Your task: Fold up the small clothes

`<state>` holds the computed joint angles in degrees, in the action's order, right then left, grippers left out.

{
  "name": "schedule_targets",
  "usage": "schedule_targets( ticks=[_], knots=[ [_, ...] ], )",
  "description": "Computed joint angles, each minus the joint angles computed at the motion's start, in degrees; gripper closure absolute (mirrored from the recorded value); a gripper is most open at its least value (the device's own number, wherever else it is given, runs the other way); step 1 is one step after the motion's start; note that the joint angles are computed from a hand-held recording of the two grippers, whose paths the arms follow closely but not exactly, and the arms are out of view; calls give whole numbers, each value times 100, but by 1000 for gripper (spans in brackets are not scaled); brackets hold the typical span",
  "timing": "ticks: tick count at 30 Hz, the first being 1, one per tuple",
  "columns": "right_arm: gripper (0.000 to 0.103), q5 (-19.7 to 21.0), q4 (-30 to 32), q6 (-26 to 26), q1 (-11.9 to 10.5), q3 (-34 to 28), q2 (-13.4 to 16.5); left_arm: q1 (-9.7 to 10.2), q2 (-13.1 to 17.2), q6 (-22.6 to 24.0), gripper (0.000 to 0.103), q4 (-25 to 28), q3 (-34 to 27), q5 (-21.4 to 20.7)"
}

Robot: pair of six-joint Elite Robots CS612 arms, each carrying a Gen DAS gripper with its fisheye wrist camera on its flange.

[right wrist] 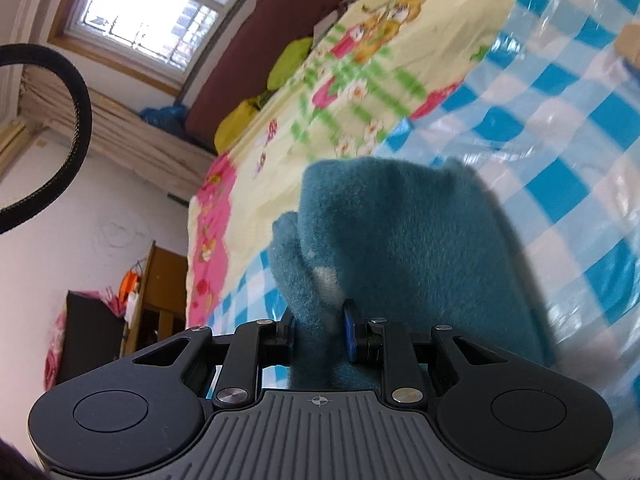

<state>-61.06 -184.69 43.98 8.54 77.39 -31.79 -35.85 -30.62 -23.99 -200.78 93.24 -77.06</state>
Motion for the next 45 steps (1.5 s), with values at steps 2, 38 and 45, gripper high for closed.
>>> schedule_targets(
  ticks=[2,38,45],
  knots=[
    [81,-63,123,8,85,-68,33,24,13,-66,70,47,-31,-88],
    [60,-571,1104,-2996,530,214,-224,-93,-488,-258,48,-2523,1243,710],
    [60,-701,803,-3125,369,522,-319,203,-371,-207,43,-1311,561,170]
  ],
)
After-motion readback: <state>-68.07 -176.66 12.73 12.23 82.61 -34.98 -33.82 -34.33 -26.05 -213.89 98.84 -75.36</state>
